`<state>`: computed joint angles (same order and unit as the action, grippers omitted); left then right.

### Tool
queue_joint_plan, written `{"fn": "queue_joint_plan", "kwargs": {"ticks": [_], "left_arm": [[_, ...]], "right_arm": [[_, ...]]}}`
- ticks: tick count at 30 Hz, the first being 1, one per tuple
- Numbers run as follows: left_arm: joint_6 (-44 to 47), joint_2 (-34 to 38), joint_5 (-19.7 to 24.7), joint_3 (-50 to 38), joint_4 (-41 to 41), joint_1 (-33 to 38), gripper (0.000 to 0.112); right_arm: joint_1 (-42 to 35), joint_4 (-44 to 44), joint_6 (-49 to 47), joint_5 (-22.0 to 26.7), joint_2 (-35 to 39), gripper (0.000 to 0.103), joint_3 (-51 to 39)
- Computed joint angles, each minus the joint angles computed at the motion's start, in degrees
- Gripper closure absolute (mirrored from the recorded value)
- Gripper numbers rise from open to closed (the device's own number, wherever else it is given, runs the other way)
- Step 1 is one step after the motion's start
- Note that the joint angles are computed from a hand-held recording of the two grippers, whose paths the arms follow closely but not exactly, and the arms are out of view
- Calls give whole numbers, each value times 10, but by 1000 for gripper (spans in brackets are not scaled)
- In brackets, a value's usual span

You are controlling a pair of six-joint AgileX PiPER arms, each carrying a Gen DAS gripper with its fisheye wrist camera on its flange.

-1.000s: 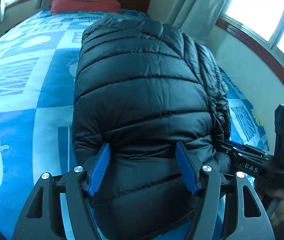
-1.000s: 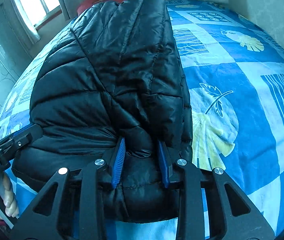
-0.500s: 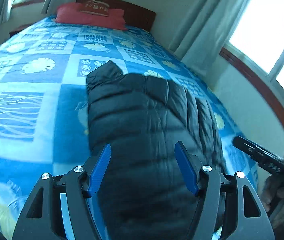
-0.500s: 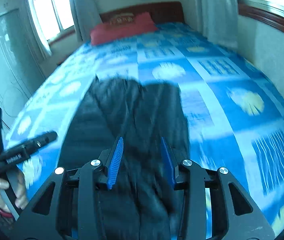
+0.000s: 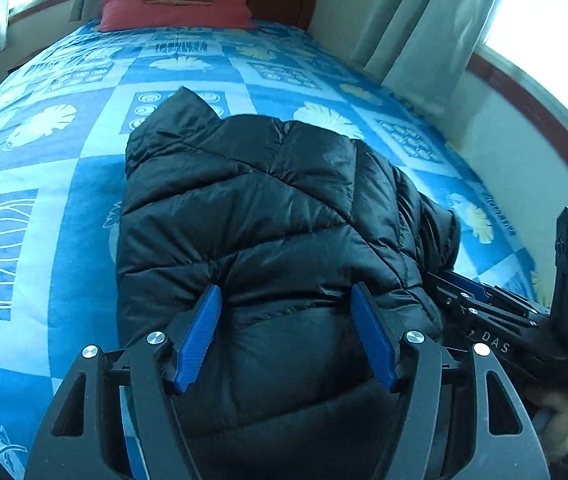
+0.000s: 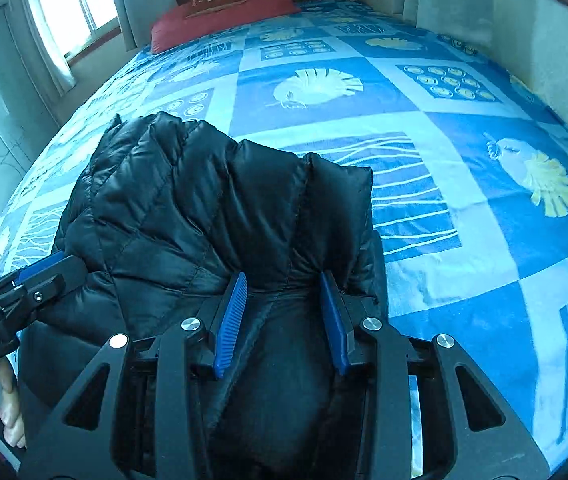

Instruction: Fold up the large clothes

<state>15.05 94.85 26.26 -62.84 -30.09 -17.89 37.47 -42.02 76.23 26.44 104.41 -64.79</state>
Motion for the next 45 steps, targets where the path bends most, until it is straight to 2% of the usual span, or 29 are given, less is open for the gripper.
{"fn": "queue_joint_plan", "kwargs": {"ticks": [3, 10, 19, 23, 32, 38, 42, 44, 45], "left_arm": [[-36, 19, -14, -10, 35, -12, 45], [-23, 30, -41, 0, 20, -15, 44], [8, 21, -80, 28, -9, -21, 44], [14, 15, -89, 38, -12, -24, 44], [-155, -1, -74, 24, 171, -52, 44], [-212, -9, -54, 16, 242, -61, 43], [-198, -30, -31, 16, 218, -52, 43], [-160, -47, -20, 24, 168, -36, 43], [-145, -56, -15, 28, 147, -29, 43]], "right_arm": [[-6, -22, 28, -21, 3, 67, 12], [-6, -89, 103, -40, 12, 67, 23], [17, -216, 239, -30, 8, 67, 48], [25, -230, 252, -16, 9, 67, 47], [50, -212, 237, 30, -4, 67, 41], [63, -195, 229, 50, -25, 65, 45], [74, -197, 245, 59, -56, 61, 65], [82, -192, 252, 74, -73, 53, 75], [90, -195, 266, 88, -85, 46, 84]]}}
